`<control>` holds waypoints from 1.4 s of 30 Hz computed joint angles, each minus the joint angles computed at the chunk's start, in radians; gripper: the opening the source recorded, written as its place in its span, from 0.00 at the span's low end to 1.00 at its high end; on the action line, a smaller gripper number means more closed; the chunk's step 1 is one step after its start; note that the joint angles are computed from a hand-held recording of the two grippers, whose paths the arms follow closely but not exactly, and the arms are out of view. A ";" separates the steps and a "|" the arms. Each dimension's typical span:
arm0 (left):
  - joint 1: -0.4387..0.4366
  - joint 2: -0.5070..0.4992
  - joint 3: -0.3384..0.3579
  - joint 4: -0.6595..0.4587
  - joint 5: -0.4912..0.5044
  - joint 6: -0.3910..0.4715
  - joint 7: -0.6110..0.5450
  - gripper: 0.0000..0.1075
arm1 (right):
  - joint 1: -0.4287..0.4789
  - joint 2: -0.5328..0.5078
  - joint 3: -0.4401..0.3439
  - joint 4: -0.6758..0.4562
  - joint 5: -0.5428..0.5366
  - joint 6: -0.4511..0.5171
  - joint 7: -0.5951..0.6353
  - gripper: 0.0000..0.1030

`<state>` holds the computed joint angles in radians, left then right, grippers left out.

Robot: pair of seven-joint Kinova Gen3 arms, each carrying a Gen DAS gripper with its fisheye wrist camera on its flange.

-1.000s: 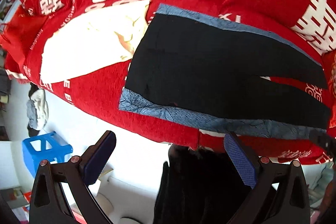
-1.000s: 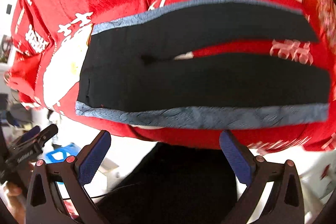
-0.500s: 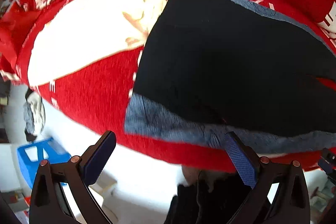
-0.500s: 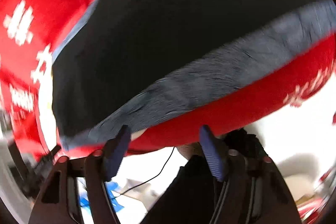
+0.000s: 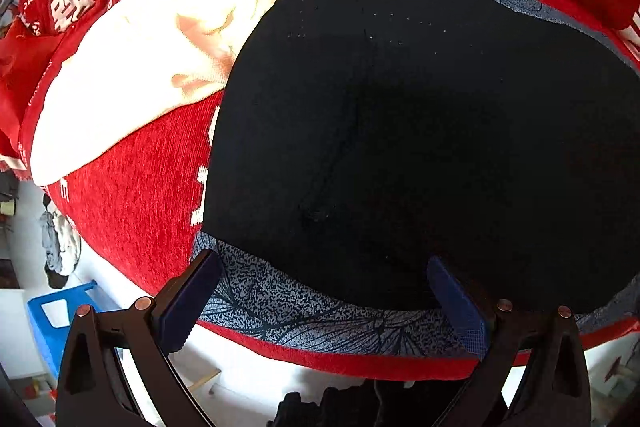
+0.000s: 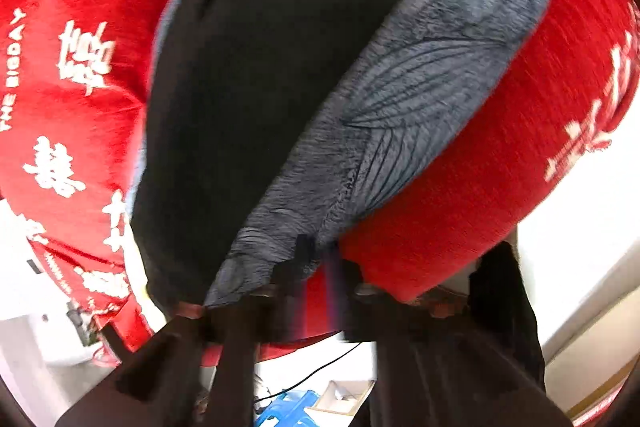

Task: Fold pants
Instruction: 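Move both tools down to the grey patterned cuff edge of the trousers, then close both grippers on the grey cuff edge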

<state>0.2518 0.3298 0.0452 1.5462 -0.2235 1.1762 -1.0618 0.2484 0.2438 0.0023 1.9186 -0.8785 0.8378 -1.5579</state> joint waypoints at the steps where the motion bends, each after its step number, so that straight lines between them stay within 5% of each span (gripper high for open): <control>1: 0.000 0.003 0.001 -0.004 -0.002 0.002 -0.005 0.96 | 0.008 0.004 0.000 -0.004 -0.012 0.007 0.021 0.07; 7: -0.001 0.003 0.002 -0.010 0.012 0.012 -0.016 0.96 | 0.004 0.040 -0.012 -0.039 0.016 0.029 0.009 0.27; 8: -0.002 0.008 0.002 -0.016 0.014 0.014 -0.017 0.96 | 0.022 0.038 -0.036 -0.035 0.015 0.021 0.010 0.26; 10: -0.003 0.017 0.002 -0.035 0.014 0.025 -0.019 0.96 | 0.045 0.022 -0.065 -0.041 0.040 0.018 -0.014 0.06; 15: 0.005 0.004 -0.001 0.000 0.002 -0.014 -0.013 0.96 | -0.125 -0.012 0.095 -0.052 0.237 0.042 -0.147 0.03; 19: 0.002 -0.021 0.001 0.039 0.012 -0.052 0.003 0.96 | -0.076 -0.014 0.070 0.002 0.256 0.026 -0.134 0.01; 22: -0.014 -0.029 0.006 0.043 0.029 -0.053 -0.017 0.96 | -0.001 -0.031 0.006 0.016 0.180 0.044 -0.012 0.05; 26: -0.066 -0.057 -0.004 0.040 0.107 -0.029 -0.055 0.96 | 0.013 -0.004 -0.023 0.008 0.047 0.105 0.147 0.59; 34: -0.233 -0.171 -0.020 0.200 0.359 -0.073 -0.159 0.96 | 0.065 0.118 -0.116 0.071 -0.272 0.089 0.448 0.57; 36: -0.257 -0.180 -0.038 0.240 0.429 -0.097 -0.207 0.96 | 0.039 0.142 -0.086 0.069 -0.344 0.111 0.525 0.55; 42: -0.335 -0.164 -0.036 0.299 0.587 -0.174 -0.301 0.96 | 0.035 0.185 -0.075 0.055 -0.406 0.166 0.626 0.55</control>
<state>-0.0833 0.1662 0.0095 1.8450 0.3639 1.0020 -1.3623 0.2835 0.4290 -0.0728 1.9739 -1.2844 1.0038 -0.9317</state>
